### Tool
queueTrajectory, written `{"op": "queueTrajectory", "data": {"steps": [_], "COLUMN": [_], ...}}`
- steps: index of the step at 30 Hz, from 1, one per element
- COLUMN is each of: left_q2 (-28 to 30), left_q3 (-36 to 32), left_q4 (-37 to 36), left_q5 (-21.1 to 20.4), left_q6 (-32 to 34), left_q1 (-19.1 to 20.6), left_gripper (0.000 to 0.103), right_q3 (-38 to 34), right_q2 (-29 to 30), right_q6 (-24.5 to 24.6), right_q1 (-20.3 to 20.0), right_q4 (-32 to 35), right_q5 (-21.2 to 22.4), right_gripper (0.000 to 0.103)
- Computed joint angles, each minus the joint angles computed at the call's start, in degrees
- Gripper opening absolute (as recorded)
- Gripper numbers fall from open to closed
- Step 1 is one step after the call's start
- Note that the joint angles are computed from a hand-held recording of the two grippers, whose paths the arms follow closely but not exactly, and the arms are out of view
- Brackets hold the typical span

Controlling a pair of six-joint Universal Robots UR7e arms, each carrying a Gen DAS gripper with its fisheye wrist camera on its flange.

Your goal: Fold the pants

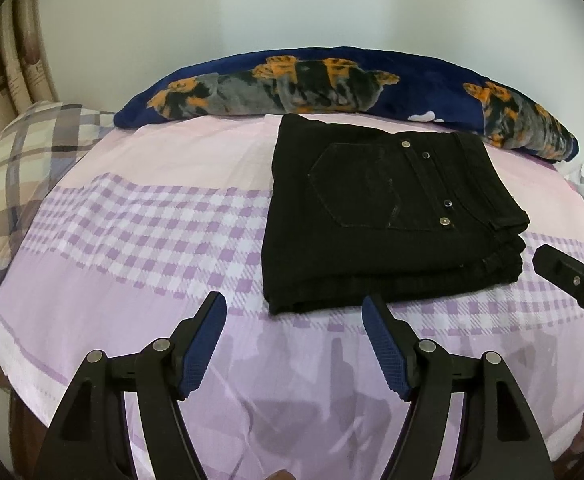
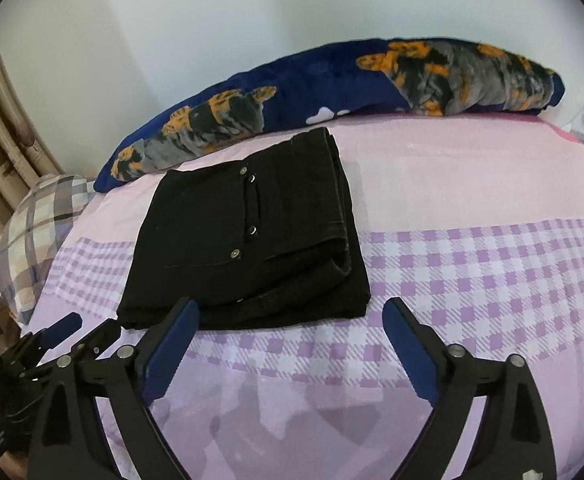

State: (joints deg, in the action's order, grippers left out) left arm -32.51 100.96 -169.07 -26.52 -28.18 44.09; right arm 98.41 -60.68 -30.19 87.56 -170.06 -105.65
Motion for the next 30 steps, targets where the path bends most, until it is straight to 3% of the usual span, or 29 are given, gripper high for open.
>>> {"op": "queueTrajectory", "data": {"steps": [6, 30], "left_q2": [-0.05, 0.33], "left_q3": [0.93, 1.62], "left_q4": [0.56, 1.68], "left_q5": [0.84, 2.45], "left_q6": [-1.80, -3.56], "left_q1": [-0.77, -1.65], "left_gripper": [0.071, 0.071], "right_q3": [2.73, 2.99], "right_q2": [-0.07, 0.14], "right_q6": [-2.63, -2.29], "right_q1": [0.40, 0.13], "right_q4": [-4.89, -4.41], "right_q5": [-1.30, -1.98], "right_gripper": [0.096, 0.097]}}
